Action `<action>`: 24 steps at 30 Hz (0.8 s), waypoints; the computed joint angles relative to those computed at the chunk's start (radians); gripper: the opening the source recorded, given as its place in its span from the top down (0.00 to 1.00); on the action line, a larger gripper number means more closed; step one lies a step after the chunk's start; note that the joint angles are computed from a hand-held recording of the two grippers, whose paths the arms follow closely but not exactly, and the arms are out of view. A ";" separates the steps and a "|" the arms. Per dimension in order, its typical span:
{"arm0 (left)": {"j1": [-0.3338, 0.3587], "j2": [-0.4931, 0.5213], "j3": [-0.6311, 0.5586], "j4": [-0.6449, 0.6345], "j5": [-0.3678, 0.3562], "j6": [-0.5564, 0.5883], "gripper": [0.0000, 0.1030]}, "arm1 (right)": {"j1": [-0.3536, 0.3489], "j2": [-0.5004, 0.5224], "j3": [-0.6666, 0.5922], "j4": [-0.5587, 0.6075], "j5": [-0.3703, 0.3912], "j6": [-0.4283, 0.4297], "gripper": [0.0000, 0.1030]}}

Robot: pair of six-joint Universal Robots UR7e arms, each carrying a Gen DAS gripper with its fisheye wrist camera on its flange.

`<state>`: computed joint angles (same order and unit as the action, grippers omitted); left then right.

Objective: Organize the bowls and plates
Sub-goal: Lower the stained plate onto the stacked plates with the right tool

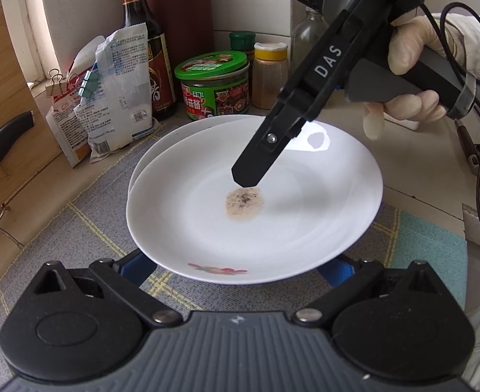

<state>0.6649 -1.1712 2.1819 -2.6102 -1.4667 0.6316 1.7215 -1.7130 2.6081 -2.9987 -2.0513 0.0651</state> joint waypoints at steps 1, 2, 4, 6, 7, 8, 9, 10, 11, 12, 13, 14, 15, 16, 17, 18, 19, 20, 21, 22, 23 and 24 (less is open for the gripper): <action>0.001 0.002 -0.001 -0.001 -0.001 0.001 0.01 | 0.000 -0.001 0.000 0.000 -0.001 0.000 0.00; 0.002 0.006 -0.004 -0.001 0.000 0.000 0.01 | 0.001 -0.001 0.000 0.001 -0.002 0.002 0.00; 0.004 0.011 -0.008 0.001 0.002 -0.005 0.01 | 0.002 -0.002 0.001 0.000 -0.004 0.006 0.00; 0.005 0.014 -0.009 -0.003 0.005 0.000 0.02 | 0.002 -0.005 0.002 0.004 -0.008 0.011 0.00; 0.005 0.016 -0.009 -0.004 0.006 0.003 0.02 | 0.000 -0.007 0.003 0.007 -0.008 0.013 0.00; 0.006 0.017 -0.010 -0.005 0.005 0.007 0.01 | -0.001 -0.010 0.005 0.004 -0.005 0.013 0.00; 0.008 0.018 -0.012 -0.003 0.003 0.007 0.02 | -0.002 -0.013 0.006 0.005 -0.004 0.014 0.00; 0.007 0.019 -0.013 -0.001 0.003 0.007 0.01 | -0.001 -0.015 0.007 0.005 -0.004 0.015 0.00; 0.007 0.019 -0.013 -0.001 0.003 0.008 0.01 | 0.000 -0.015 0.008 0.005 -0.005 0.016 0.00; 0.007 0.020 -0.013 -0.003 0.003 0.010 0.01 | 0.002 -0.015 0.008 0.005 -0.007 0.018 0.00; 0.008 0.019 -0.013 -0.004 0.003 0.011 0.01 | 0.003 -0.014 0.007 0.006 -0.008 0.019 0.00; 0.008 0.019 -0.012 -0.003 0.002 0.011 0.01 | 0.004 -0.015 0.007 0.007 -0.009 0.020 0.00; 0.008 0.019 -0.012 -0.003 0.002 0.011 0.01 | 0.005 -0.015 0.007 0.007 -0.010 0.022 0.00; 0.008 0.018 -0.012 -0.003 0.003 0.011 0.01 | 0.006 -0.015 0.008 0.006 -0.010 0.022 0.00; 0.008 0.019 -0.012 -0.004 0.003 0.012 0.01 | 0.008 -0.014 0.008 0.005 -0.013 0.025 0.00; 0.008 0.018 -0.012 -0.004 0.004 0.012 0.01 | 0.011 -0.013 0.008 0.004 -0.017 0.027 0.00; 0.008 0.018 -0.012 -0.004 0.004 0.012 0.01 | 0.014 -0.013 0.010 0.003 -0.019 0.029 0.00; 0.008 0.017 -0.011 -0.005 0.005 0.011 0.01 | 0.016 -0.013 0.011 0.002 -0.021 0.031 0.00; 0.009 0.017 -0.012 -0.005 0.005 0.011 0.01 | 0.017 -0.015 0.011 0.002 -0.022 0.034 0.00; 0.009 0.016 -0.012 -0.005 0.005 0.011 0.01 | 0.018 -0.017 0.012 0.003 -0.023 0.036 0.00; 0.010 0.016 -0.012 -0.005 0.005 0.010 0.01 | 0.019 -0.018 0.012 0.003 -0.025 0.039 0.00; 0.010 0.016 -0.013 -0.004 0.005 0.009 0.01 | 0.022 -0.018 0.012 0.003 -0.028 0.044 0.00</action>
